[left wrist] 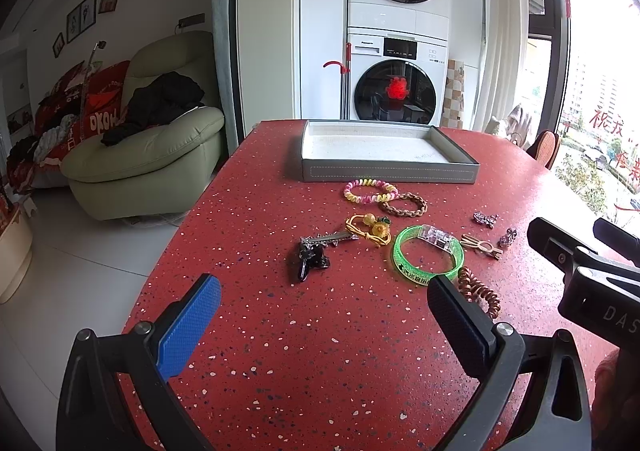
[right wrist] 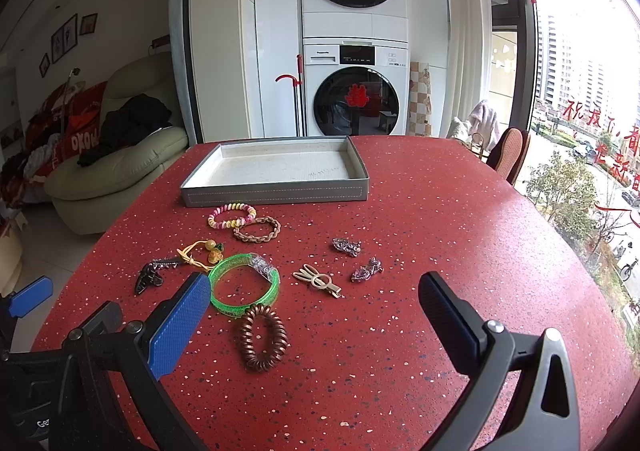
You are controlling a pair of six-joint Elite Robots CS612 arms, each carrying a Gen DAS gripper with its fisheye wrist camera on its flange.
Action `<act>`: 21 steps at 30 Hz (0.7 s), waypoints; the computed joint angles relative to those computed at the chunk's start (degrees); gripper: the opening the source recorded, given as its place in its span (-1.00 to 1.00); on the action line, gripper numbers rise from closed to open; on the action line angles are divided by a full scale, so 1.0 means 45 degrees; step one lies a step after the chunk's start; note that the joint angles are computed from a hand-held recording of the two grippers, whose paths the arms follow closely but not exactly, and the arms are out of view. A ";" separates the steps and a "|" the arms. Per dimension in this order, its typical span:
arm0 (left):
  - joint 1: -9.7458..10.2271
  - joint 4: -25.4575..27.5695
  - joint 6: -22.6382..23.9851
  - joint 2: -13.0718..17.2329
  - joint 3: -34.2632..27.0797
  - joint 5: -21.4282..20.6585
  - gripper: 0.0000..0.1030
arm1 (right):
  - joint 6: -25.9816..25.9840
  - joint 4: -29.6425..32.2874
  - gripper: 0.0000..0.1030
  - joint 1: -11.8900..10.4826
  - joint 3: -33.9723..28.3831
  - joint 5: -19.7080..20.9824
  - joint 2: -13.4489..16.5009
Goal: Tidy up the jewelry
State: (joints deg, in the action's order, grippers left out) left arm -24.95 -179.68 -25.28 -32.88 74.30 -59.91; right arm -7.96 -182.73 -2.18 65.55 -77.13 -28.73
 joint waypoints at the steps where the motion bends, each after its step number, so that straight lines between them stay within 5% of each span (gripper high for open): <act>1: -0.0002 0.0005 -0.0013 0.0000 0.0003 -0.0001 1.00 | 0.0002 -0.0003 1.00 0.0002 0.0003 -0.0006 -0.0001; 21: -0.0003 0.0117 0.0009 0.0025 -0.0038 -0.0073 1.00 | -0.0015 0.0057 1.00 -0.0005 -0.0027 0.0010 0.0004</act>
